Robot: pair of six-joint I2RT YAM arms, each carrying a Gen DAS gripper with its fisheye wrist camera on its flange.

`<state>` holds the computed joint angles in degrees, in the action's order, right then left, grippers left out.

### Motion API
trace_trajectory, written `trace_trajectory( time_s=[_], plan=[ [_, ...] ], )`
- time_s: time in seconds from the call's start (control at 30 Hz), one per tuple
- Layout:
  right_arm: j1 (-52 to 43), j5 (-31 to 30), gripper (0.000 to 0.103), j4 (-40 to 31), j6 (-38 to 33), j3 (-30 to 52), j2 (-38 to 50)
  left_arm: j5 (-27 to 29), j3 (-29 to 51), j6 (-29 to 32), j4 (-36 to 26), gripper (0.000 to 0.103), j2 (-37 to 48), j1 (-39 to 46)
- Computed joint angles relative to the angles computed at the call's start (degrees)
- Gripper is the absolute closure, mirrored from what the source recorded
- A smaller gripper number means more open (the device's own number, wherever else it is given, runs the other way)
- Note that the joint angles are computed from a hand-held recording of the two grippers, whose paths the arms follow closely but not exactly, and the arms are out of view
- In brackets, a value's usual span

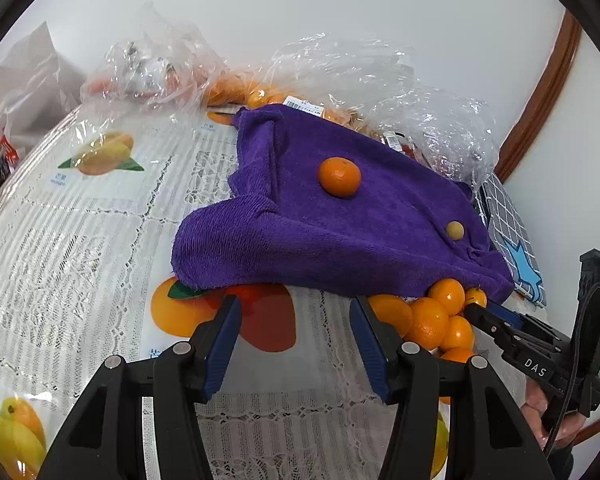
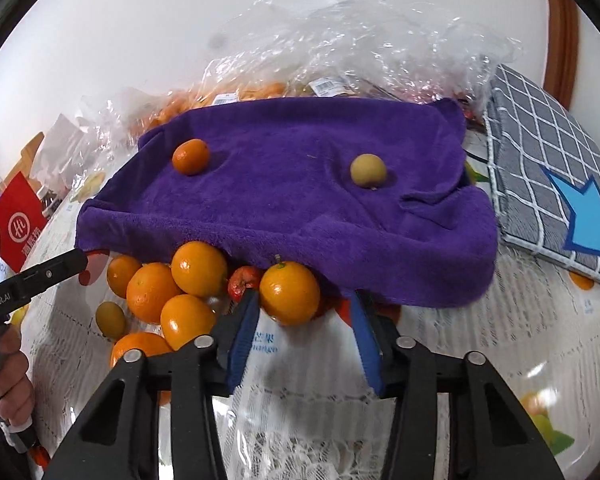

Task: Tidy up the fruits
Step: 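Withdraw both open tools back toward the fruit pile, then grasp a mandarin with the right tool while the left tool grasps a small brown fruit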

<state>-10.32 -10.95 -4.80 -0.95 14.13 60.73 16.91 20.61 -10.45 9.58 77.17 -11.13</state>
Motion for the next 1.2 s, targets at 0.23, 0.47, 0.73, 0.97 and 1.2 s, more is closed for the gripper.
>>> trace_trajectory(
  time_s=[0.23,0.47,0.73,0.97,1.2],
  plan=[
    [0.08,-1.31,0.072,1.54,-0.55,-1.18,-0.92,-0.94,-1.12,0.07,2.13,0.049,0.02,-0.74],
    [-8.02,-5.8,0.072,-3.36,-3.08,-2.25,-6.59,-0.84,-2.12,0.75,3.11,0.049,-1.24,-1.64],
    [-19.49,-12.94,0.072,-8.62,-7.32,-3.59,-11.06,4.39,-3.27,3.19,3.1,0.049,-3.6,-3.02],
    [-22.36,-14.92,0.072,-11.51,-8.83,-4.7,-16.03,5.96,-1.64,4.43,1.59,0.052,-0.39,-6.91],
    [-20.06,-12.85,0.072,-10.41,-8.3,-4.39,-14.26,1.01,-1.02,6.1,0.06,0.063,0.61,-12.7]
  ],
)
